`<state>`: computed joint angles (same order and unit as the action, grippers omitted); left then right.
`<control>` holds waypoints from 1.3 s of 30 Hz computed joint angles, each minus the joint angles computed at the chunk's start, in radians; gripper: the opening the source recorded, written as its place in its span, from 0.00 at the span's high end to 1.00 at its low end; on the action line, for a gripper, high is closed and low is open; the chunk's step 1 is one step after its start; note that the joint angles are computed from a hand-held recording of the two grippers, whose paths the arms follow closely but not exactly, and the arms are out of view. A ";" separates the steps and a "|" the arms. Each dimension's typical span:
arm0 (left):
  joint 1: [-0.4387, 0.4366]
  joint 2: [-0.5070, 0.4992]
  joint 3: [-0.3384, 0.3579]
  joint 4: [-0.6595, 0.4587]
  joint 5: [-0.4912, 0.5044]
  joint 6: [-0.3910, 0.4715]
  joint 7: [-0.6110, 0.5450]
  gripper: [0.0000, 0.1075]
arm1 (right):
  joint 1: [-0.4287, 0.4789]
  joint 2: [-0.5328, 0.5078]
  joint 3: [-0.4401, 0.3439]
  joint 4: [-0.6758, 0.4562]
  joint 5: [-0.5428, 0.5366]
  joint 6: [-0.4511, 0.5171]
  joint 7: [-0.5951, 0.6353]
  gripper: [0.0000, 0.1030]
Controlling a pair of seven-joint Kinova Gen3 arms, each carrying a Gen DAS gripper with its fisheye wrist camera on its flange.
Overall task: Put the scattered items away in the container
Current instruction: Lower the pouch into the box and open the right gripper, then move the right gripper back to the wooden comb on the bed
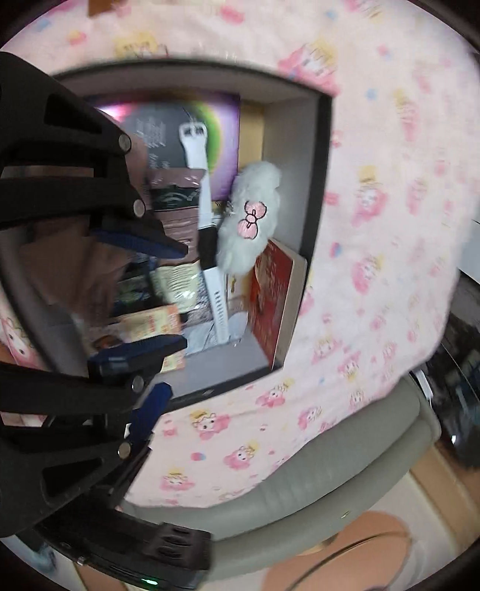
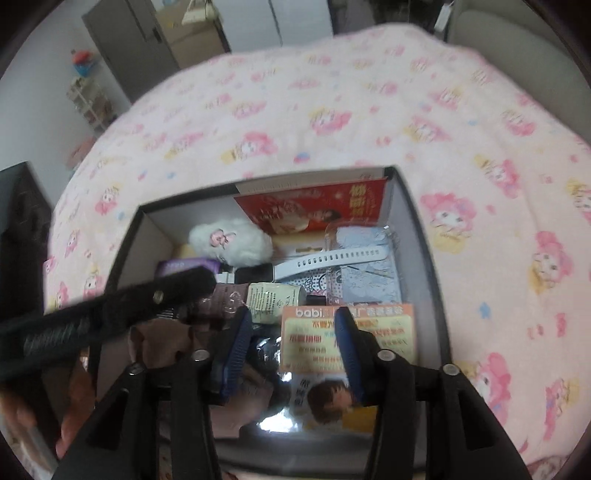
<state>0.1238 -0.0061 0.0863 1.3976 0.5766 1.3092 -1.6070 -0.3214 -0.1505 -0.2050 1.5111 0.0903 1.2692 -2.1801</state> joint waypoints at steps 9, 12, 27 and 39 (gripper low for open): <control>0.032 -0.228 -0.048 0.108 0.012 -0.032 0.000 0.49 | -0.012 -0.147 -0.134 -0.003 0.105 0.065 -0.124 0.43; 0.042 -0.272 -0.029 0.115 -0.034 -0.050 0.047 0.49 | 0.004 -0.185 -0.166 0.008 0.094 0.066 -0.153 0.43; 0.075 -0.416 -0.100 0.171 -0.147 -0.023 0.080 0.49 | 0.016 -0.207 -0.274 0.006 0.049 0.047 -0.176 0.42; 0.001 -0.466 -0.251 0.217 -0.179 0.034 -0.006 0.49 | -0.100 -0.033 -0.386 -0.085 0.141 0.021 -0.268 0.42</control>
